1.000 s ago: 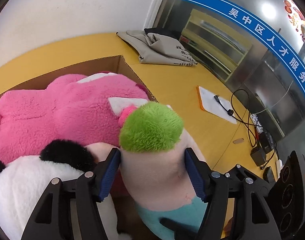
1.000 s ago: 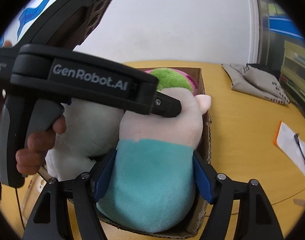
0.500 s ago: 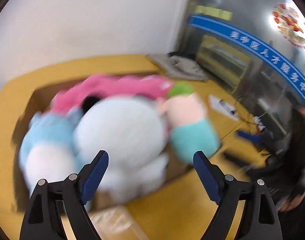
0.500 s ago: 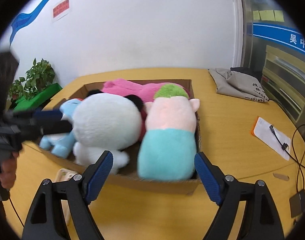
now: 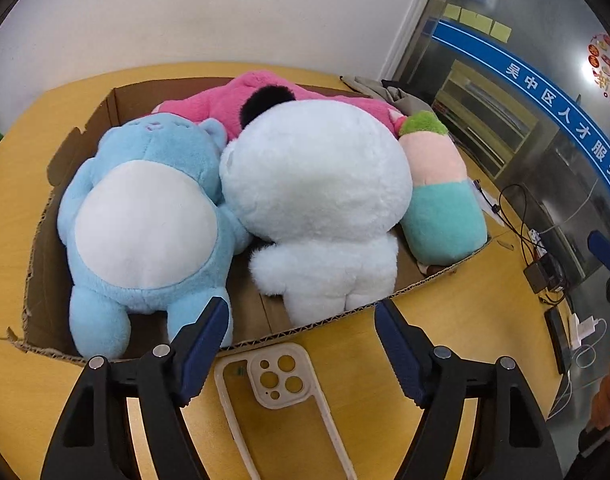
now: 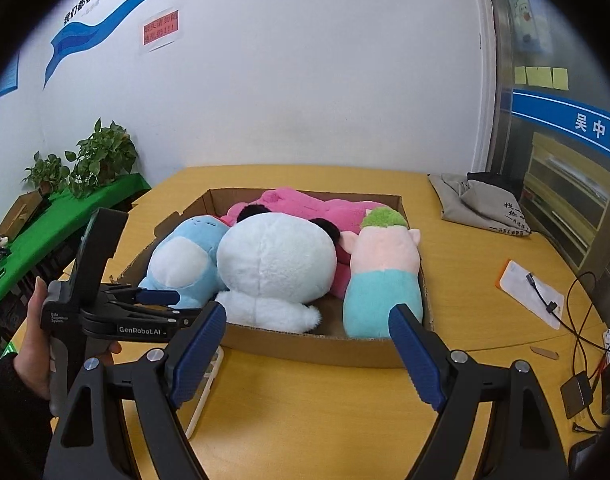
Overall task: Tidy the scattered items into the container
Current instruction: 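Lower the pink-and-teal plush into the box and open both tools, then close both tools on the clear phone case on the table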
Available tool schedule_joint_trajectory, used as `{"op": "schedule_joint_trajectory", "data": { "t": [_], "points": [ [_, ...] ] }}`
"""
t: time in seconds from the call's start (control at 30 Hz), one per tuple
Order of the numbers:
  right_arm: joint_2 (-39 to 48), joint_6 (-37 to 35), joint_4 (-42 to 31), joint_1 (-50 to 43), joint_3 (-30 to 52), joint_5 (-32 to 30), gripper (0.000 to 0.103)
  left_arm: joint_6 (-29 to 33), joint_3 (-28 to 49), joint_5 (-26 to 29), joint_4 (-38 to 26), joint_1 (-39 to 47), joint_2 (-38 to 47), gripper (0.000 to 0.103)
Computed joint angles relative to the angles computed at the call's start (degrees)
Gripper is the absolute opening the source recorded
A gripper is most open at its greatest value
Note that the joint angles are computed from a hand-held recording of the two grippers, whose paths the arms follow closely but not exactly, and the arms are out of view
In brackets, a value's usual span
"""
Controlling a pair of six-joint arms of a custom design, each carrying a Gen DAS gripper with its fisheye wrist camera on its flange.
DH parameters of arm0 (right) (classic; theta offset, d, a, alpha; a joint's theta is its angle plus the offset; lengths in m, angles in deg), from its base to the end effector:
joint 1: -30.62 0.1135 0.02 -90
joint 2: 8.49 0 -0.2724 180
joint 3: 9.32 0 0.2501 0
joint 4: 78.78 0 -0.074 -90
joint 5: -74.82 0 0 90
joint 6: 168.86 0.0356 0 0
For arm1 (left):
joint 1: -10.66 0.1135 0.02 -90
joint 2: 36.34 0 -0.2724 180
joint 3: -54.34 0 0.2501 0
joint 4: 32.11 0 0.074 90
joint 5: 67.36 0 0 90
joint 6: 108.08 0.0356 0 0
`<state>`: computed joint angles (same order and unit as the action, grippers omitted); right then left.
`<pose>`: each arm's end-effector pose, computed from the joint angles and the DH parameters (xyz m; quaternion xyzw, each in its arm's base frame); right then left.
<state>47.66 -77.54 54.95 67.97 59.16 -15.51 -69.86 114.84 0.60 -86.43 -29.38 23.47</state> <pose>0.1617 0.1236 0.3319 -0.2743 0.8390 0.1580 0.4426 0.1591 -0.1162 0.2658 -0.1547 0.9215 -0.0937 0.3436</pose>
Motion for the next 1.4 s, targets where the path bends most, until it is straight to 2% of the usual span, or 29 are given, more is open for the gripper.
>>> {"op": "schedule_joint_trajectory", "data": {
  "t": [0.1,0.17,0.23,0.33,0.5,0.63,0.87,1.03,1.1,1.2,1.27,1.33,1.37,1.4],
  "points": [
    [-0.7,0.4,-0.9,0.1,-0.1,0.6,0.084,-2.7,-0.1,-1.9,-0.5,-2.4,-3.7,0.09],
    [-0.7,0.7,-1.1,-0.5,-0.2,0.3,0.084,-6.9,2.0,-7.8,-4.3,-8.2,-4.8,0.099],
    [-0.8,0.9,-0.8,-0.8,-0.6,0.2,0.084,-11.3,4.2,-13.0,-8.7,-13.8,-5.3,0.103],
    [-0.5,1.1,-0.2,-1.1,-1.3,-0.1,0.084,-17.4,7.6,-18.9,-14.5,-21.9,-5.0,0.103],
    [0.2,1.8,0.8,-0.7,-2.6,0.8,0.084,-27.9,11.0,-23.8,-22.8,-30.2,-1.6,0.103],
    [1.0,2.2,1.5,-0.6,-3.7,0.6,0.084,-33.5,9.8,-23.8,-24.2,-33.7,0.5,0.103],
    [4.3,2.7,3.2,-0.2,-6.0,-2.9,0.084,-41.5,1.4,-19.1,-20.5,-37.2,0.2,0.103],
    [11.8,6.1,7.3,2.1,-8.6,-6.5,0.084,-47.8,-6.4,-16.5,-16.7,-38.5,-3.5,0.102],
    [16.1,8.3,9.9,4.6,-9.5,-7.4,0.083,-48.1,-7.9,-15.0,-15.6,-38.4,-3.6,0.1],
    [21.0,10.4,13.2,8.2,-9.6,-6.9,0.081,-46.3,-10.4,-12.7,-11.8,-37.5,-4.4,0.089],
    [24.6,11.2,15.3,10.8,-8.9,-5.3,0.079,-45.2,-12.1,-10.7,-9.2,-36.4,-4.8,0.07],
    [27.5,11.6,16.1,12.3,-7.9,-3.9,0.076,-44.7,-13.9,-8.4,-7.0,-35.1,-4.6,0.057],
    [29.0,11.8,16.4,13.0,-7.3,-3.1,0.069,-45.0,-14.6,-7.5,-6.2,-34.6,-4.3,0.049],
    [30.1,11.8,16.6,13.3,-7.0,-2.9,0.063,-45.7,-14.7,-7.6,-6.2,-34.7,-3.7,0.045]
  ]
}}
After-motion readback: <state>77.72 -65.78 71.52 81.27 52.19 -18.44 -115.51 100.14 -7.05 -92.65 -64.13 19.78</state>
